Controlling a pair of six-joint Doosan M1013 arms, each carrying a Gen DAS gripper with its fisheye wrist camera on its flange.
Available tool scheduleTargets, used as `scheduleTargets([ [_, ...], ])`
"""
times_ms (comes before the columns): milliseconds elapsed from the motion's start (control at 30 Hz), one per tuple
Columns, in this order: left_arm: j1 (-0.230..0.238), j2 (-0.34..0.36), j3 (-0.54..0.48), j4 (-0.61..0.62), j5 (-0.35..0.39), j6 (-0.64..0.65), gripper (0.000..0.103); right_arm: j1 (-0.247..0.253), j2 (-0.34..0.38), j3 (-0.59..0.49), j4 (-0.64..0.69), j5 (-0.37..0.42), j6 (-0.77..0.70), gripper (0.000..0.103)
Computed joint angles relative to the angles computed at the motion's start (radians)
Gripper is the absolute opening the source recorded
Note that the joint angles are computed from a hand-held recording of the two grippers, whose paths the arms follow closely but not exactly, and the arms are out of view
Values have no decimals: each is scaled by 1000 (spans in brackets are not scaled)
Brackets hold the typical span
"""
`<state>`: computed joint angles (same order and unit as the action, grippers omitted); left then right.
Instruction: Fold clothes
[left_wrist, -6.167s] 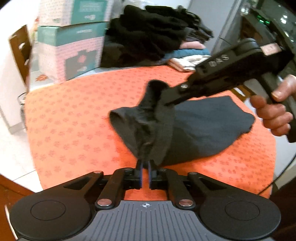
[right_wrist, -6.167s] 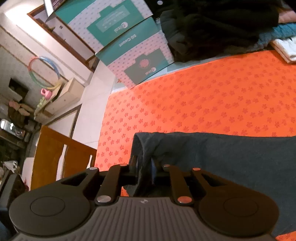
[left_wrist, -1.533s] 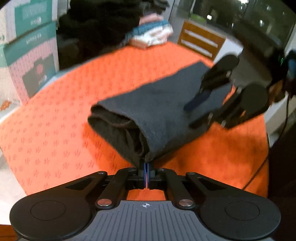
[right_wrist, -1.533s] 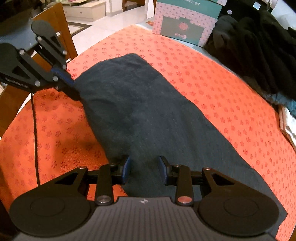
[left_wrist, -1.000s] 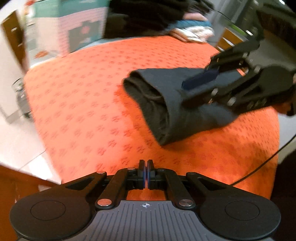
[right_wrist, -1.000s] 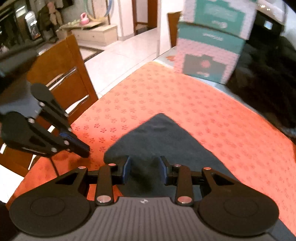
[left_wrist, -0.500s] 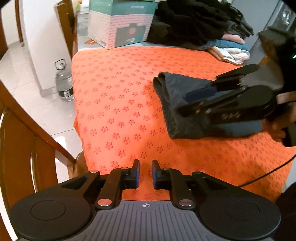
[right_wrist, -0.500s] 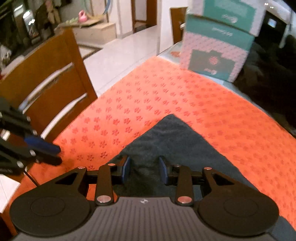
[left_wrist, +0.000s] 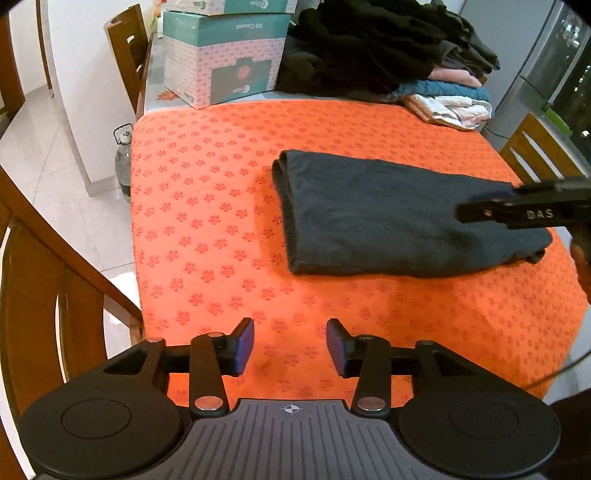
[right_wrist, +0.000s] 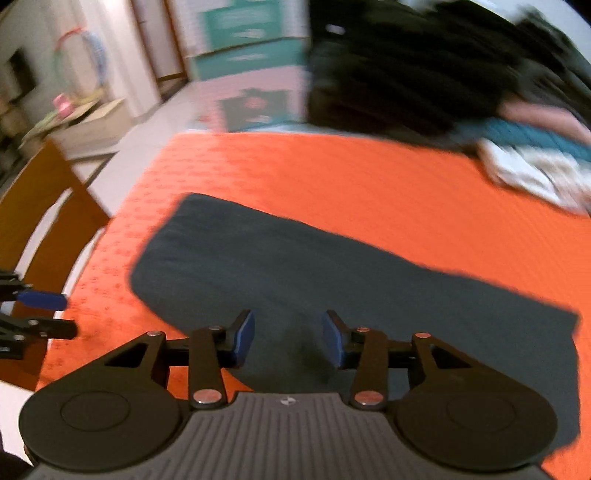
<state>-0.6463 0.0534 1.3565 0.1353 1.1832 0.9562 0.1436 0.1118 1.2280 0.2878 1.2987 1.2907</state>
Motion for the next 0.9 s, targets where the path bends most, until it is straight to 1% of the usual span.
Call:
scheduleTargets([
  [67,-7,11,-15,-1,13,-9,52,-32,-12,16,-17,1,32,47],
  [133,-15,24,-33,-1,26,-16,58,-65,-22,28,-30,-1,57,47],
  [367,-46,83,-117,21,62,-64,67,-180,-37,56,-62,-21,136,48],
  [500,-67,123,-172,31,69,-110,72,-244,-41,79,-68,-54,187,50],
  [700,-98,193,-268,24,101,-156,75,-322,-37,124,-56,-97,273,50],
  [833,-109,241,-336,8,107,-179,76,-364,-25,145,-2,-80,276,50],
  [900,-112,267,-375,-8,105,-201,76,-382,-24,157,47,-71,280,50],
])
